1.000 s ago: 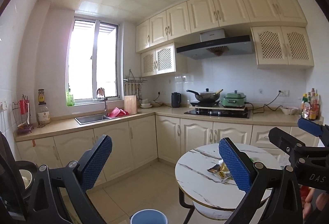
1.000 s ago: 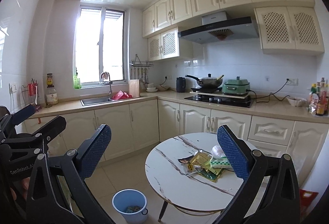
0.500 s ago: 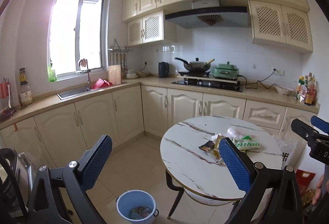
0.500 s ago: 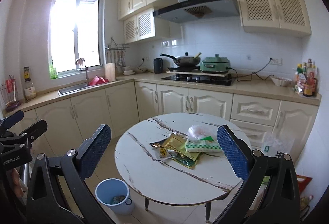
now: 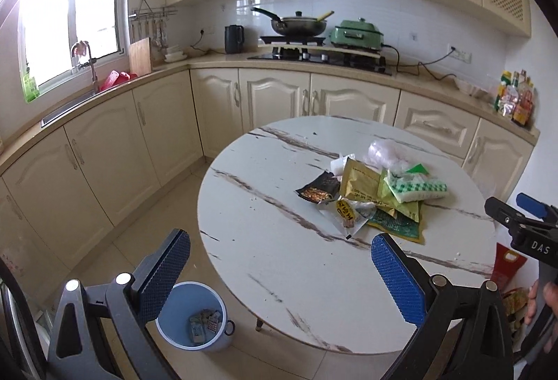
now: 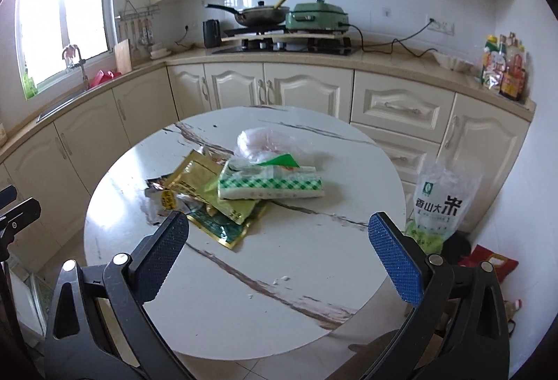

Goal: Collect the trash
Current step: 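Grasp the green-checked tissue pack with the right tool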

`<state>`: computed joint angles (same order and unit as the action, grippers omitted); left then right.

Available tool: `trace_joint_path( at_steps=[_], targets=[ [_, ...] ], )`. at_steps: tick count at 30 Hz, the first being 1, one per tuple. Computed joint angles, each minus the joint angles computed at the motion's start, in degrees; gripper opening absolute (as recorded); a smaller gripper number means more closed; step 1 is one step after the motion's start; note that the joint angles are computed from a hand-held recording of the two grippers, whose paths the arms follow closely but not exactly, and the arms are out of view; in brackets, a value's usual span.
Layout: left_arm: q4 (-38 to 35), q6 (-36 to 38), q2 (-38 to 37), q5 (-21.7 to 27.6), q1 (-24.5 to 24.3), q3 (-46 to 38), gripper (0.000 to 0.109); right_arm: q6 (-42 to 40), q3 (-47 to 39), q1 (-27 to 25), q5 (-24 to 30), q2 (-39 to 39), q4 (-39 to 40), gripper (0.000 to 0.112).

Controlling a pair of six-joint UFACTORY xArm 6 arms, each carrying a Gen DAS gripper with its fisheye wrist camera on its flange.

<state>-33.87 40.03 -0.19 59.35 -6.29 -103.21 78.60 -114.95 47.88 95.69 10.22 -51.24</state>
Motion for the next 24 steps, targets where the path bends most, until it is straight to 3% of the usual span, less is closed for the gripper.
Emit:
trace_joint_path(
  at_steps=[6, 14, 24],
  targets=[
    [5.8, -4.1, 11.2, 2.2, -4.3, -13.1, 0.102, -3.4, 10.8, -9.0, -9.1, -5.1, 7.6, 0.103],
    [8.0, -7.7, 20.3, 4.5, -6.4, -23.4, 0.102, -26.9, 8.8, -17.1, -13.0, -0.2, 12.5, 0.103],
    [7.6, -5.5, 16.9, 1.3, -7.4, -16.9, 0.102, -42.8, 9.8, -23.7, -26.4, 2.2, 21.5, 0.103]
  ],
)
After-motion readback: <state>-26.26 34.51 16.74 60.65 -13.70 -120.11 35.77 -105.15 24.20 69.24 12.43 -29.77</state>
